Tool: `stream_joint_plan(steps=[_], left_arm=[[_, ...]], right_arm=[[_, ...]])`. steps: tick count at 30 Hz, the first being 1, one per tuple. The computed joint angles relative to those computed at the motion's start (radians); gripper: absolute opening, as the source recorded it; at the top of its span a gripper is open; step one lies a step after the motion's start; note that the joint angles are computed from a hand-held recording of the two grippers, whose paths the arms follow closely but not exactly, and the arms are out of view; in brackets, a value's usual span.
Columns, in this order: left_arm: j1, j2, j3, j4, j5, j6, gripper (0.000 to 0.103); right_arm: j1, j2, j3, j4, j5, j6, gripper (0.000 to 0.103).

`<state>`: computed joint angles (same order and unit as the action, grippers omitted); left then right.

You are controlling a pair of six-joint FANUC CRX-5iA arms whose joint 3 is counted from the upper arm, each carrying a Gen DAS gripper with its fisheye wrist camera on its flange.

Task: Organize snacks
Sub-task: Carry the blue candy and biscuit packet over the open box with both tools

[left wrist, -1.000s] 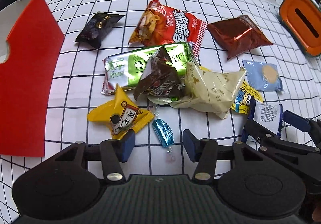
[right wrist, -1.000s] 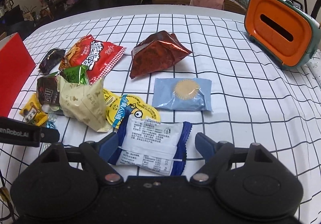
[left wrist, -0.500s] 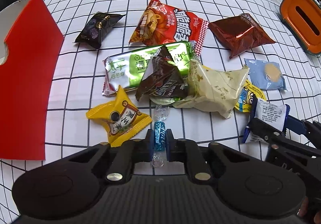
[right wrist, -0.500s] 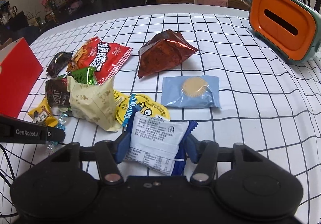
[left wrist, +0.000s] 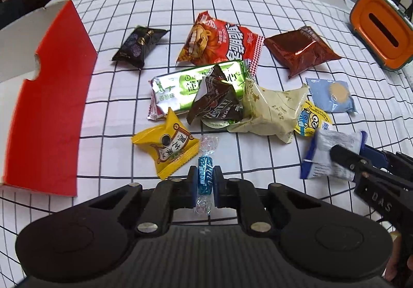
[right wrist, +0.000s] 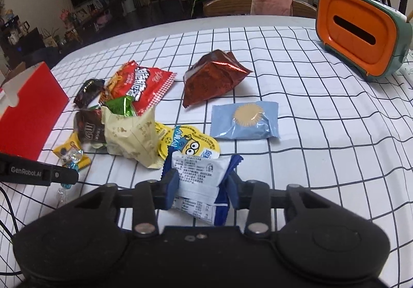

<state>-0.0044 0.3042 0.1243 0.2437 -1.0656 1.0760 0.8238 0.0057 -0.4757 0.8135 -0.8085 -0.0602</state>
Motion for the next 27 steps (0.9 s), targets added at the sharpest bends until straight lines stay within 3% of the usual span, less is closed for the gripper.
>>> stream_joint_plan(steps=[3, 6, 7, 8, 10, 21, 27], left_arm=[[0.012, -0.018, -0.020, 0.015, 0.012, -0.037, 0.011], [0.022, -0.026, -0.029, 0.028, 0.012, -0.058, 0.011], [0.025, -0.031, -0.035, 0.033, 0.016, -0.067, 0.011], [0.028, -0.037, -0.041, 0.037, 0.021, -0.077, 0.011], [0.036, -0.044, -0.049, 0.045, 0.021, -0.092, 0.011], [0.065, -0.082, -0.091, 0.070, 0.039, -0.151, 0.011], [0.078, -0.085, -0.099, 0.081, 0.042, -0.167, 0.011]], right_arm=[[0.004, 0.012, 0.012, -0.004, -0.016, 0.014, 0.022], [0.012, 0.050, 0.067, -0.062, -0.086, 0.054, 0.035], [0.011, 0.048, 0.062, -0.058, -0.082, 0.037, 0.045], [0.012, 0.050, 0.060, -0.054, -0.085, 0.019, 0.067], [0.017, 0.055, 0.058, -0.041, -0.095, -0.027, 0.092], [0.018, 0.184, 0.182, -0.082, -0.174, 0.010, 0.090], [0.028, 0.201, 0.192, -0.064, -0.194, 0.009, 0.070]])
